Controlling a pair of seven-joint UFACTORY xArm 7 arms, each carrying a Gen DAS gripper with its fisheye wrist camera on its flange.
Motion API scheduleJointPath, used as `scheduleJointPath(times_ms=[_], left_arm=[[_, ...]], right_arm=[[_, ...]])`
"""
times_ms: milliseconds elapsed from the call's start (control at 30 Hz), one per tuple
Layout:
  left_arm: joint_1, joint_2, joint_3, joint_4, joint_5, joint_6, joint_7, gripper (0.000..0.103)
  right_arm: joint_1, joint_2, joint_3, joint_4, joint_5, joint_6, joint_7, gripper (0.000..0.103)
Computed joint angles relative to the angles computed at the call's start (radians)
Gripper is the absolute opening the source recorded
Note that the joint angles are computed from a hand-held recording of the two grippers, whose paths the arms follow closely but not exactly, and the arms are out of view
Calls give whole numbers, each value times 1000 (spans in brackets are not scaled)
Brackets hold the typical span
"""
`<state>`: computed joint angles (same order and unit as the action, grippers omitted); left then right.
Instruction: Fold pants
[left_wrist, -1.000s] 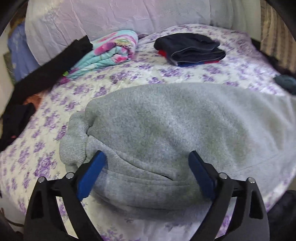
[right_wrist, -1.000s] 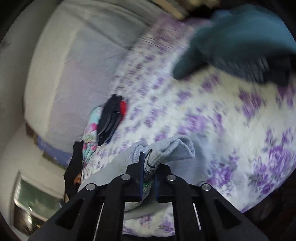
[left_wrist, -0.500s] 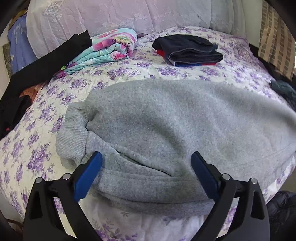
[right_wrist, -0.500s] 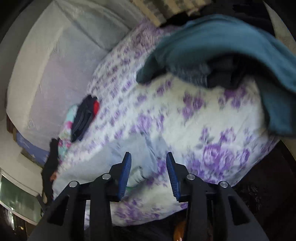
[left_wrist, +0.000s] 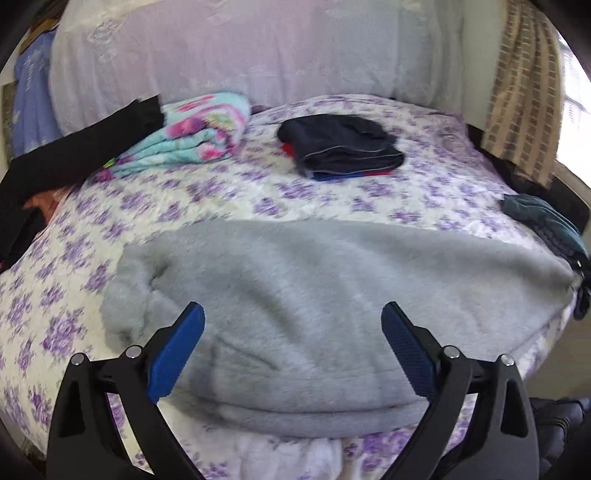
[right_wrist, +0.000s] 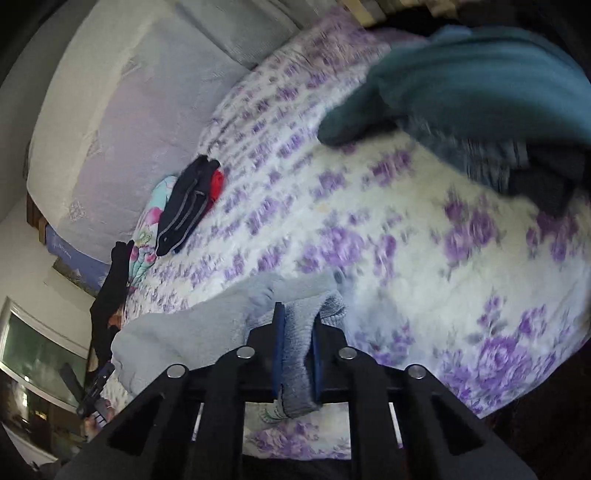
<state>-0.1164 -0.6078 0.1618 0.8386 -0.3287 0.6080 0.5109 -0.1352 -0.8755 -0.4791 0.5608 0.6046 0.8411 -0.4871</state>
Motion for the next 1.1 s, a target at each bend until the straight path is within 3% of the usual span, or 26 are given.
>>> scheduleJointPath(times_ms=[167, 300, 400, 467, 500, 567, 633, 733, 800, 867, 967, 1100], left_arm=[[-62, -14, -43, -16, 16, -7, 69, 94], [-26, 34, -110, -36, 99, 42, 23, 94], [-41, 37, -76, -43, 69, 81, 34, 94], [-50, 15, -62, -50, 48, 82, 52, 94], [-50, 8, -64, -50, 42, 73, 52, 94], [-81, 9, -51, -23, 1, 77, 64, 94], [-103, 27, -57, 10, -22, 78, 74, 94], [-103, 75, -114, 31, 5, 48, 56, 94], [-89, 126, -137, 57, 39, 106, 16, 94], [-75, 146, -142, 45, 44, 161, -28, 94], [-72, 74, -138, -54, 30, 101, -35, 95], [-78, 16, -112, -87, 18, 145, -35, 95]], right_arm=[[55, 26, 24, 82, -3, -71, -25, 11], [9, 202, 27, 98, -77, -1, 39, 13], [-48, 180, 44, 94, -55, -10, 52, 27], [-48, 148, 34, 131, -20, -16, 66, 27], [-3, 143, 8, 176, 22, 13, 51, 28], [101, 180, -8, 271, 83, 86, 23, 41], [203, 255, 12, 356, 142, 151, -10, 58], [331, 448, 70, 506, 225, 270, -40, 58], [379, 585, 121, 614, 255, 332, -39, 58], [401, 702, 164, 711, 284, 400, -9, 59], [402, 860, 226, 857, 286, 479, 42, 60], [364, 998, 290, 992, 309, 634, 103, 60]])
